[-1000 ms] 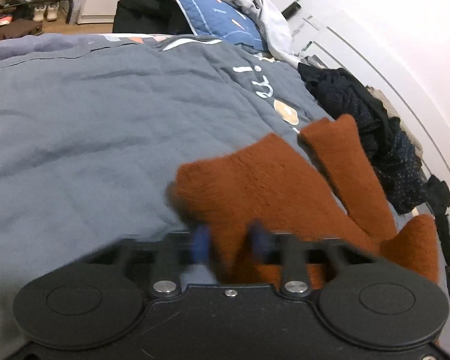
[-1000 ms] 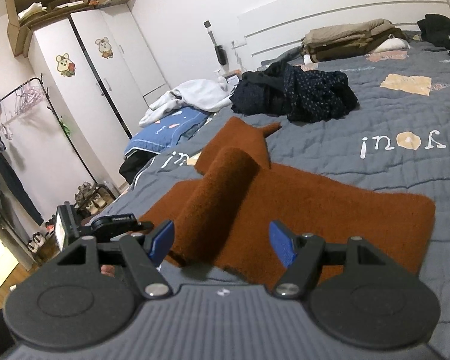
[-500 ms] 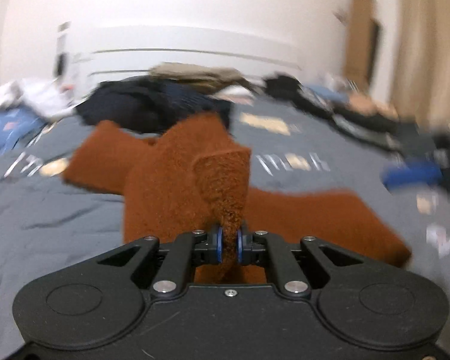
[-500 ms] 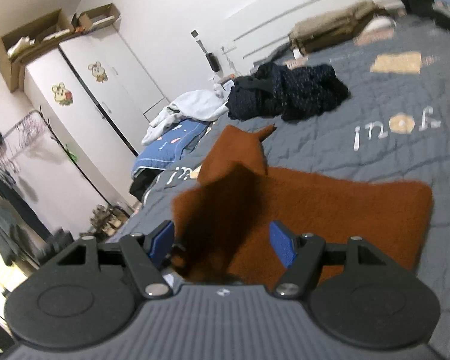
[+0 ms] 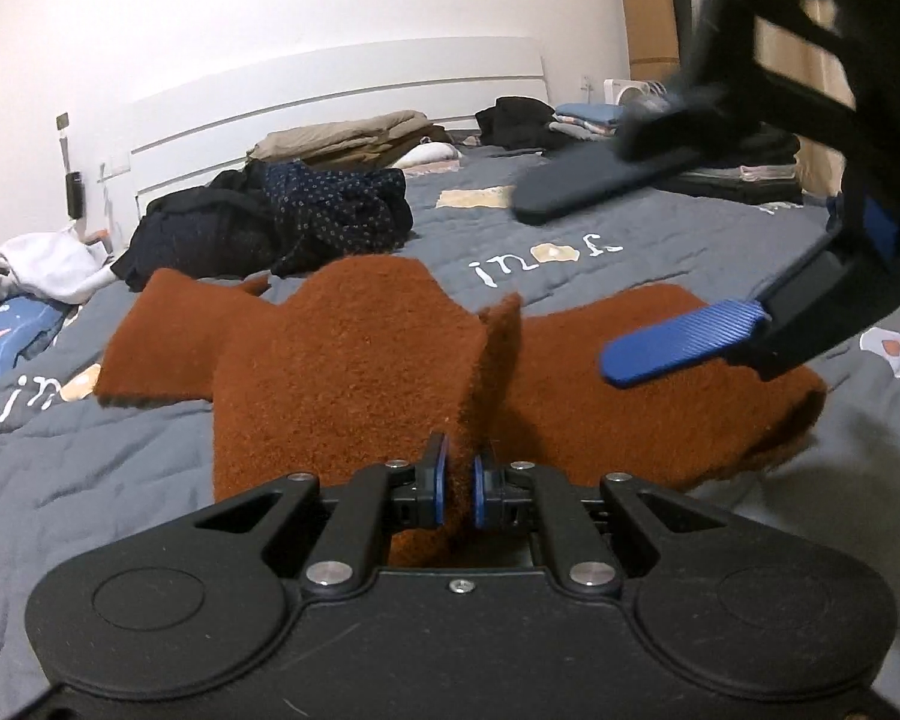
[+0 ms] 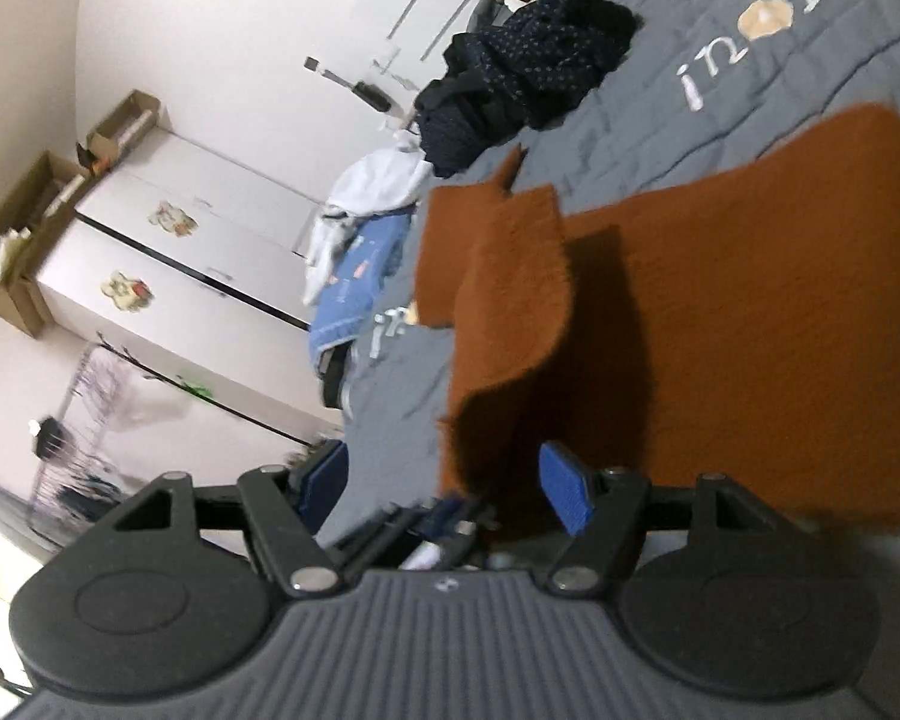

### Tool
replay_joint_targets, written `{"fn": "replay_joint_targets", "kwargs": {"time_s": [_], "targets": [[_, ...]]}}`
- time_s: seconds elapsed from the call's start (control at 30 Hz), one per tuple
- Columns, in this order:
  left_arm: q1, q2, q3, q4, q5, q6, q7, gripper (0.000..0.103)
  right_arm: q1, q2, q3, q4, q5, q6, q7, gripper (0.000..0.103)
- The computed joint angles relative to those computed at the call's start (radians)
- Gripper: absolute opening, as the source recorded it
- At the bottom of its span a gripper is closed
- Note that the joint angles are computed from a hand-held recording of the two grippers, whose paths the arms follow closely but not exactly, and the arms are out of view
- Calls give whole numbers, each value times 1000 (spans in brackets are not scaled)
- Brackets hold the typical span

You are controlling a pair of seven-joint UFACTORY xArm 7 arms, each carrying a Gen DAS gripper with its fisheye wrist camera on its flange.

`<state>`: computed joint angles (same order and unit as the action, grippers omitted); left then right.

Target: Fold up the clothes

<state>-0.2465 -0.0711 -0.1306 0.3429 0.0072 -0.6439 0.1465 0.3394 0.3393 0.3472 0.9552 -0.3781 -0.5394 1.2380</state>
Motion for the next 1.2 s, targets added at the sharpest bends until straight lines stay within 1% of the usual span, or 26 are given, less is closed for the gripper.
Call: {"fn": "replay_joint_targets", "kwargs": {"time_s": [0.07, 0.17, 0.23, 0.3, 0.37, 0.4, 0.43, 0.47, 0.5, 0.63, 0.77, 0.8, 0.87, 0.9, 0.93, 0.97, 1.03, 1.07, 1.13, 1.2], "targets": [[-3, 2, -10, 0, -23, -6, 34, 9, 31, 12, -13, 19, 42, 3, -26, 70], [-8, -5, -8, -5, 1, -15, 34, 9, 76, 15, -34, 44, 113, 70, -77, 70], [-11, -14, -7, -12, 20, -21, 30, 9, 79, 21, -29, 55, 143, 109, -93, 70], [-13, -24, -3, -19, 48, -22, 15, 9, 87, 33, -31, 58, 176, 112, -114, 69], [-15, -26, -6, -22, 54, -24, 19, 9, 98, 47, -38, 60, 212, 106, -136, 61], [-15, -24, -10, -22, 44, -22, 31, 9, 104, 54, -41, 61, 228, 103, -146, 46], [-16, -23, -14, -22, 34, -21, 41, 9, 99, 63, -37, 66, 233, 105, -150, 23], [-16, -24, -14, -22, 32, -16, 46, 9, 98, 69, -36, 70, 241, 108, -154, 13], [-15, -27, -13, -23, 30, -10, 50, 9, 110, 73, -46, 72, 264, 108, -164, 5], [-9, -42, -10, -28, 19, 1, 69, 10, 183, 67, -105, 56, 397, 72, -219, 4], [3, -63, 9, -35, 35, -13, 34, 11, 267, 10, -178, 4, 576, 14, -320, 4], [7, -65, 19, -31, 45, -12, 10, 12, 279, -9, -189, -11, 620, 1, -349, 4], [15, -72, 32, -28, 54, -9, -38, 22, 313, -63, -220, -49, 739, -15, -438, 4], [19, -76, 35, -28, 52, -7, -60, 32, 333, -94, -238, -69, 813, -17, -500, 4], [25, -75, 35, -27, 43, -8, -73, 40, 350, -124, -253, -88, 889, -15, -567, 4], [30, -75, 36, -25, 34, -7, -87, 40, 366, -153, -266, -104, 966, -14, -638, 4], [37, -84, 40, -22, 33, 18, -116, 40, 387, -206, -284, -131, 1125, -11, -805, 4], [41, -85, 36, -17, 17, 34, -123, 41, 393, -228, -287, -141, 1207, -8, -893, 4], [46, -86, 38, -6, 5, 61, -151, 41, 393, -267, -285, -154, 1370, -10, -1073, 4], [51, -81, 44, 6, 5, 80, -185, 42, 375, -303, -272, -169, 1496, -22, -1208, 4]]}}
